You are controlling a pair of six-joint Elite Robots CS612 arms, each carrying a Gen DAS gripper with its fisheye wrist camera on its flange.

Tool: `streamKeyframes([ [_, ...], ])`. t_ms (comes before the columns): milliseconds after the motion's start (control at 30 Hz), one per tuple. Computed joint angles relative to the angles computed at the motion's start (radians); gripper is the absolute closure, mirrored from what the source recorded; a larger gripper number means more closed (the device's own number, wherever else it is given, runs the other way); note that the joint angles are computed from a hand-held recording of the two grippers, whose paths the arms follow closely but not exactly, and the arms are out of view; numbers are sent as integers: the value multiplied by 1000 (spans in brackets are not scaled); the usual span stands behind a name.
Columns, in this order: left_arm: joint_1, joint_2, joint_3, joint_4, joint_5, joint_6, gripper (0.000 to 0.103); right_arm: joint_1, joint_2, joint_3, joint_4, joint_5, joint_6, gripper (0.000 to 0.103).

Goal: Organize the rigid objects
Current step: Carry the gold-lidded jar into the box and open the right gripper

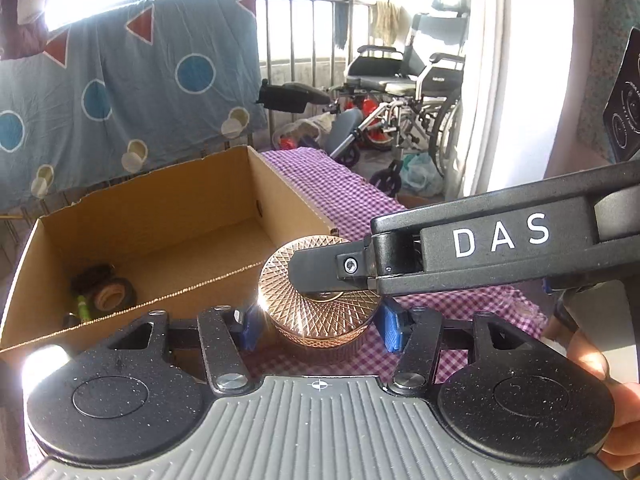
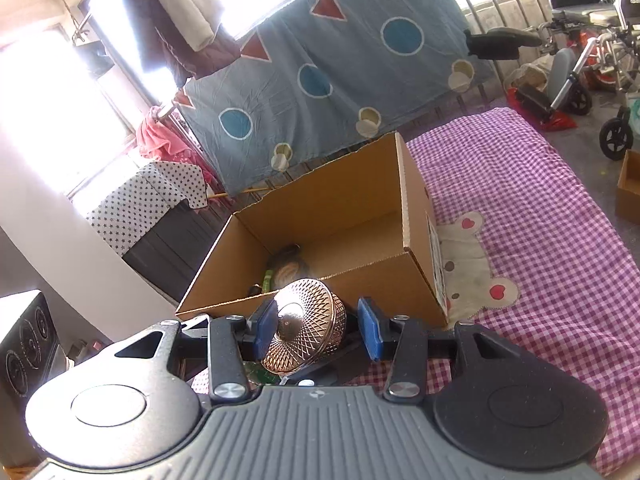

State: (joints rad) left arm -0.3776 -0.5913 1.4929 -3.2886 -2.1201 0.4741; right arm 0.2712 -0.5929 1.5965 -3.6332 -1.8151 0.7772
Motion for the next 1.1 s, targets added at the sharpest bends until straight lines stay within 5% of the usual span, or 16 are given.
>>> streamKeyframes([
  [167, -5, 15, -86, 29, 28, -47, 47, -35, -5, -68, 45, 56, -89, 55],
  [367, -17, 86, -319, 330, 109, -111, 47, -112, 30, -214, 256, 219, -128, 55],
  [667, -31, 229, -637, 697, 278, -163, 47, -194, 167, -498, 578, 437, -121, 54],
  [800, -35, 288, -761, 834, 326, -190, 46, -207, 226, -601, 675, 480, -129, 54],
  [1100, -35, 335, -859, 943, 379, -247, 42, -212, 288, -699, 741, 509, -130, 55],
])
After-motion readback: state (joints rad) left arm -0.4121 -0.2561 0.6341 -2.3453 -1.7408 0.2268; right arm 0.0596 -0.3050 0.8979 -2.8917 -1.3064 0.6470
